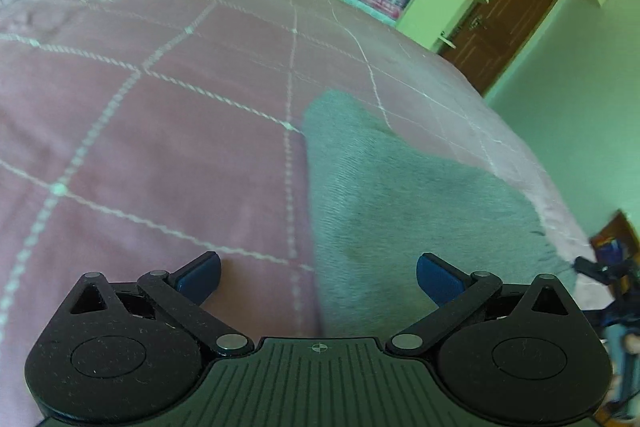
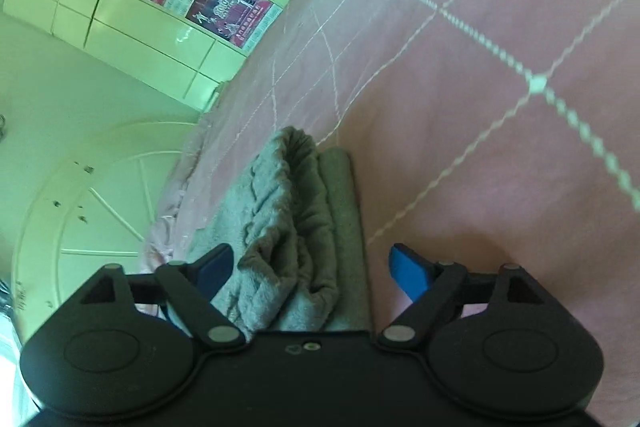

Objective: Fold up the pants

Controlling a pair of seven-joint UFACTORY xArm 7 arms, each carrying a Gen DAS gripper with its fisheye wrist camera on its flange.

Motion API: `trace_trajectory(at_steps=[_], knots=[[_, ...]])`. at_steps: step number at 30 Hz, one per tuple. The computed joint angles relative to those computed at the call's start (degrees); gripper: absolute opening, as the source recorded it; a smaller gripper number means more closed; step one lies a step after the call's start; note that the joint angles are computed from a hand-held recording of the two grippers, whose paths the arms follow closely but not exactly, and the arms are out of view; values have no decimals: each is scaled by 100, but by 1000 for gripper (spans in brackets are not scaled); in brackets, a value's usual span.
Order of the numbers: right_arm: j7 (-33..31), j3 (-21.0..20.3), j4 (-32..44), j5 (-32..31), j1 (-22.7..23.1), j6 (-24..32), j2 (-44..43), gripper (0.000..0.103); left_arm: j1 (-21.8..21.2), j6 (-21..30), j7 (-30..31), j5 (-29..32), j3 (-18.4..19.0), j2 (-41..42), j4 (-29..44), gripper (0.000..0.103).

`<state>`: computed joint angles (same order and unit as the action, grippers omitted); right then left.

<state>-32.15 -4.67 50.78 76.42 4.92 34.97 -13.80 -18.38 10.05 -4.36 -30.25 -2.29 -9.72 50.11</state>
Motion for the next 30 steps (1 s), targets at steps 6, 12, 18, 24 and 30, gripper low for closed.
trace_trajectory(at_steps=[6,12,18,24,30], knots=[[-42,-23,409,-311,-79,662,305,98,-284,386,1403,-2144,279,445,537,103],[-157,-79,592,-72,-237,1128,497,96,79,1143,2823,-4191,171,784,986,100],[-118,-25,816,51,-463,1539,783,87,708,2361,3637,-5371,-16,1264,1366,82],[-129,122,1154,129,-609,1805,1155,87,1020,2652,3797,-6076,-349,1739,1644,63],[74,235,1370,25,-747,1965,1373,52,989,2643,4361,-6676,-547,2003,1785,49]])
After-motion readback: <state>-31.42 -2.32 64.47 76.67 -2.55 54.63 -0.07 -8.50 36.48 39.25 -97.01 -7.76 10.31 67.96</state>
